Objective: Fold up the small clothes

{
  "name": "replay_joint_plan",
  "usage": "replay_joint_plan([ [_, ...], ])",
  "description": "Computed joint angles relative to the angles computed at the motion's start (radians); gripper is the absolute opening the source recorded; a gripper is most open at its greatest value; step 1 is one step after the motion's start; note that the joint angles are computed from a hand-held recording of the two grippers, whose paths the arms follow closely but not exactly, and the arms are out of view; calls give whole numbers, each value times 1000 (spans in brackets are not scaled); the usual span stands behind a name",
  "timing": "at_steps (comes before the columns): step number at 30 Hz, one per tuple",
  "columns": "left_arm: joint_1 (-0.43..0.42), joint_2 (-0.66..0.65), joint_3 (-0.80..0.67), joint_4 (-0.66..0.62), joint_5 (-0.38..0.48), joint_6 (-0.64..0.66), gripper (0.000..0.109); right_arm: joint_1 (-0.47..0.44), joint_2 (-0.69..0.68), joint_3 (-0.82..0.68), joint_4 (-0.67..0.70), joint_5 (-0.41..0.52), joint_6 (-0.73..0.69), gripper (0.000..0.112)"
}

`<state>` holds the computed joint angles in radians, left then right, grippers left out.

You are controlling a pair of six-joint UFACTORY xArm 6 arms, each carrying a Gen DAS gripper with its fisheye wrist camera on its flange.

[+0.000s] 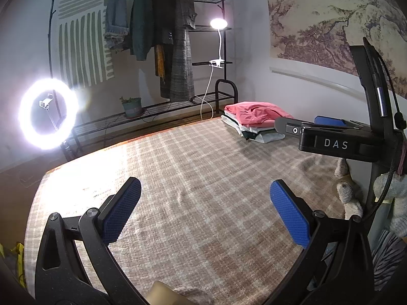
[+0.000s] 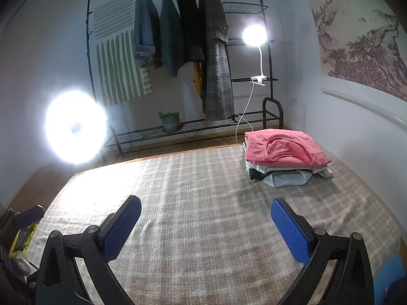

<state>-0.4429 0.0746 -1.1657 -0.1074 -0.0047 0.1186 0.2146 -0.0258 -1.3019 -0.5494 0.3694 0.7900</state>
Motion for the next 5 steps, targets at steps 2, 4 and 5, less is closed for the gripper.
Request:
replay_joint_plan([
  [2,12,0,1,101,0,-98,103,0,0,1,4,1,-1,103],
  [4,13,5,-9,92,16,-101,103,-1,3,-1,15,2,-8,103],
  [5,18,8,-14,115,24,-128,103,-2,4,-1,21,0,-10,103],
])
